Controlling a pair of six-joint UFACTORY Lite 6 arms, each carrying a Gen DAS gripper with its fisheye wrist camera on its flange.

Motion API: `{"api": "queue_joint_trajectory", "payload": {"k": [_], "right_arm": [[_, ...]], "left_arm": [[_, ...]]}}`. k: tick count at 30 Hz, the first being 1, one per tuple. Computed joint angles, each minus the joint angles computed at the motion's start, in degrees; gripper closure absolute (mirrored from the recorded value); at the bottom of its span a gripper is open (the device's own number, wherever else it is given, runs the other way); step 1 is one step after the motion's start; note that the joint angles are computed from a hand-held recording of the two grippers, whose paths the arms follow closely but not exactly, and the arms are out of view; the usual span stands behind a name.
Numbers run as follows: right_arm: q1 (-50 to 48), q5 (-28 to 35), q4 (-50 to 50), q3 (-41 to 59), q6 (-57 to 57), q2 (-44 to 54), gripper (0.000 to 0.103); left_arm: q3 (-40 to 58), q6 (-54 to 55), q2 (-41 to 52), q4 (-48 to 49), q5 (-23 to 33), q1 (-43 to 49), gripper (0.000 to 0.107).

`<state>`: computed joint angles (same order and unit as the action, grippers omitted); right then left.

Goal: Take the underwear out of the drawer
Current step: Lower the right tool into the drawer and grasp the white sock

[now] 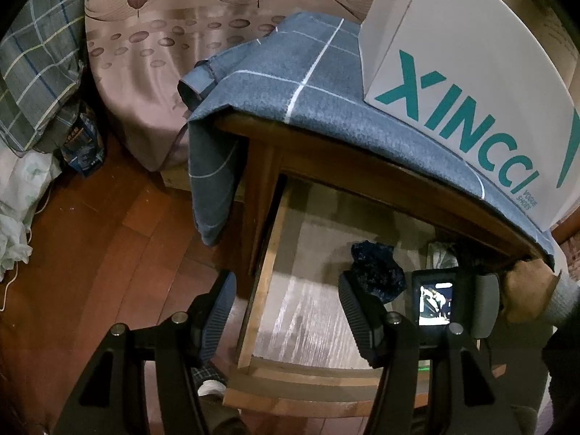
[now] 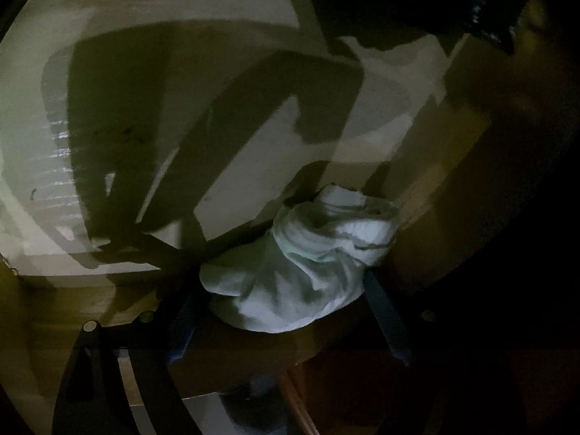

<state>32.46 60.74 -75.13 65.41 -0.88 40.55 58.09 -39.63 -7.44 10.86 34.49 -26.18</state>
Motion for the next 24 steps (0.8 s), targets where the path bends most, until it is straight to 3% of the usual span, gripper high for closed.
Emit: {"api": "queue_joint_trajectory", "payload": {"k": [2, 9, 21, 24], "right_arm": [[-0.8, -0.2, -0.5, 3.1, -1.3, 1.3, 0.043], [0.6, 0.4, 5.8, 7.6, -3.8, 0.8, 0.051], [-4.3, -1.5, 30.7, 17.5, -12.4, -4.5, 0.053], [-5.7, -2.0, 32.8, 19.0, -13.0, -4.7, 0.051]], "left_arm": [[0.1, 0.3, 0.2, -0.3, 0.1, 0.0, 0.047], [-0.1, 0.4, 0.6, -0.3, 0.1, 0.2, 0.047], [1.7, 2.7, 5.5, -1.0, 1.2, -2.9, 0.047], [3.2, 3.9, 8.4, -1.8, 1.7, -4.4, 0.047]]}}
